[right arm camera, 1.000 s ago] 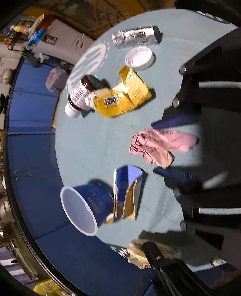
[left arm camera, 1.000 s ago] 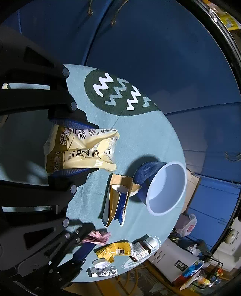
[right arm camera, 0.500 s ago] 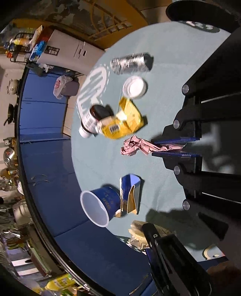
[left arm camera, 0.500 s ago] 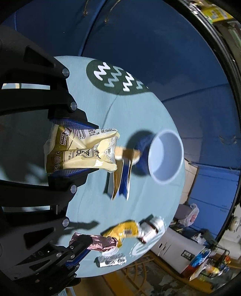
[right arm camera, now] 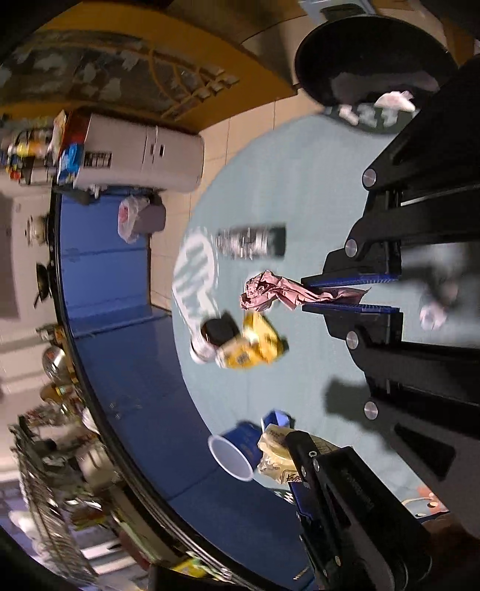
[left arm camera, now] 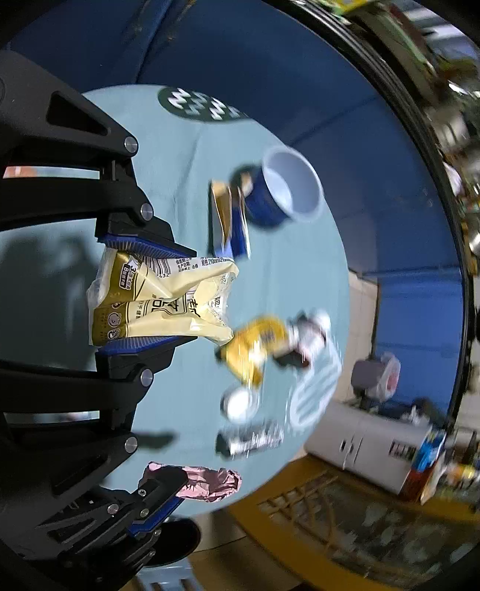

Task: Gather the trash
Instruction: 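Carry the pink wrapper and cream snack bag in both tools over the black bin, then drop the snack bag from the left tool while the right tool drops the pink wrapper into the bin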

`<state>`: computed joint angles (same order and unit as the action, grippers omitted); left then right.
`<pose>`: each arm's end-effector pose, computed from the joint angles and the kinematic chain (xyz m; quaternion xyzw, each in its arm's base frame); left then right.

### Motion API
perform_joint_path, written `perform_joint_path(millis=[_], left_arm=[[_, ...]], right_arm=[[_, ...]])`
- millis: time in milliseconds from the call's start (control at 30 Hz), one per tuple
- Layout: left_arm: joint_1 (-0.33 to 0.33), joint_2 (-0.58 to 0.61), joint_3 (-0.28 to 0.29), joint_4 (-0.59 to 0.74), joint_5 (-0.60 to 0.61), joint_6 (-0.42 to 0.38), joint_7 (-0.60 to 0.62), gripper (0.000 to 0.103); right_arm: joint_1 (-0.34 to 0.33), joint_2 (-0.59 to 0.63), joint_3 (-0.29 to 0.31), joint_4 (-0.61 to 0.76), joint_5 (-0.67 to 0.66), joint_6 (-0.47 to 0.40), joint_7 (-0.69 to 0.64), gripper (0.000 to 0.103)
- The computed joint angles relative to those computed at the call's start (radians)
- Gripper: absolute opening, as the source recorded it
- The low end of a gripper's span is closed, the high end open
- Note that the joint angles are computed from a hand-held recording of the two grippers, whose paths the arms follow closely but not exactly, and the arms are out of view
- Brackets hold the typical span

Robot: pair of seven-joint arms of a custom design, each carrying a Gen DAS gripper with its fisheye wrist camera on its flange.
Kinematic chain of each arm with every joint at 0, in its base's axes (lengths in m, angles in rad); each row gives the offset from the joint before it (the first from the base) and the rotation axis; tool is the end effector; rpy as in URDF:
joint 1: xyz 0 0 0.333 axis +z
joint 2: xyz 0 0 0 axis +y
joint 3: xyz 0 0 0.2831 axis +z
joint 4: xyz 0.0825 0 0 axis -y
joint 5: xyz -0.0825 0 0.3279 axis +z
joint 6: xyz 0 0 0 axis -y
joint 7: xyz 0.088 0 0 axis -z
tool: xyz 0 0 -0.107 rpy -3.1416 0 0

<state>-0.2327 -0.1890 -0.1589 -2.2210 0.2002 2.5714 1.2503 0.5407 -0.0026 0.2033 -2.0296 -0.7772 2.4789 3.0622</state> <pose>0.4492 -0.1931 0.5063 -0.6023 0.7485 -0.2020 0.1903 0.3940 0.3662 0.4871 -0.5799 0.7309 -0.2106 0.2919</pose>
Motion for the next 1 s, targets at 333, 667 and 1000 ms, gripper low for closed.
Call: perform_joint_path(millis=[333, 667, 1000], left_arm=[[-0.098, 0.068, -0.091, 0.081, 0.038, -0.003, -0.016, 0.038], [-0.189, 0.192, -0.165, 0.218, 0.067, -0.037, -0.019, 0.038], [-0.267, 0.313, -0.214, 0.362, 0.124, -0.071, -0.044, 0.038]], right_arm=[[-0.071, -0.286, 0.005, -0.315, 0.011, 0.011, 0.134, 0.009], [-0.129, -0.523, 0.012, -0.538, 0.064, -0.030, 0.174, 0.009], [-0.158, -0.700, -0.005, -0.687, 0.105, -0.062, 0.187, 0.009]])
